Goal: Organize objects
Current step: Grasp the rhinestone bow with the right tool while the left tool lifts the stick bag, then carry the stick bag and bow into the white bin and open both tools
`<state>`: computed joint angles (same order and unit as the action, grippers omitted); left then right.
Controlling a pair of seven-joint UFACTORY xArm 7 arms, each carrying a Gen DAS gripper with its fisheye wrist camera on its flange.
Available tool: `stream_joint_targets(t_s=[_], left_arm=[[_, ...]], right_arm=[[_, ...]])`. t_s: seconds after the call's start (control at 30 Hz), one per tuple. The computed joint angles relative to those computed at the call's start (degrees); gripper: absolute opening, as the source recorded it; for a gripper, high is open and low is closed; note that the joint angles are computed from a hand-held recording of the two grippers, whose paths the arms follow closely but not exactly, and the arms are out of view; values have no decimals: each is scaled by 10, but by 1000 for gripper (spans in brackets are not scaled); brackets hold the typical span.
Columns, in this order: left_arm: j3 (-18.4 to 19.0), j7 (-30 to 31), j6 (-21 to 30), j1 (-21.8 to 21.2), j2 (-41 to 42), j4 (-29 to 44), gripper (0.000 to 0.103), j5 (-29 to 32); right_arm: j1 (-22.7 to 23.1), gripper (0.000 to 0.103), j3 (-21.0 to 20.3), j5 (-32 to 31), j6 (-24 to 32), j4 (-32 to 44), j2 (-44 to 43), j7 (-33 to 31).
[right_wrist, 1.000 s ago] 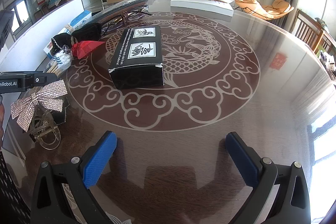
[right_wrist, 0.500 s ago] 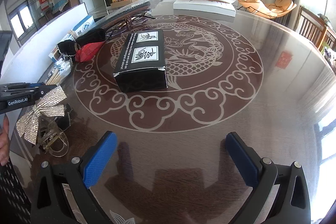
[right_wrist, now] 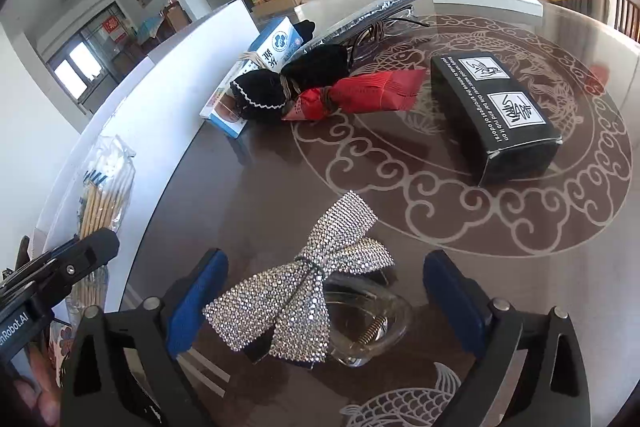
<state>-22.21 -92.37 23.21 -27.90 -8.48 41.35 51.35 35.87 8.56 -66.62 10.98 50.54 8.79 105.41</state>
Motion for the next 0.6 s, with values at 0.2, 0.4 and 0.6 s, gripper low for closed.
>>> stream_joint_targets(t_s=[0.2, 0.4, 0.6], left_arm=[[25, 53, -28, 10, -129, -94, 28, -89], [91, 128, -79, 31, -231, -167, 28, -176], [143, 209, -59, 60, -314, -214, 28, -226]], right_arm=[[-28, 72, 9, 31, -62, -66, -60, -47], [-48, 72, 58, 165, -113, 4, -66, -210], [-5, 72, 115, 273, -63, 258, 98, -413]])
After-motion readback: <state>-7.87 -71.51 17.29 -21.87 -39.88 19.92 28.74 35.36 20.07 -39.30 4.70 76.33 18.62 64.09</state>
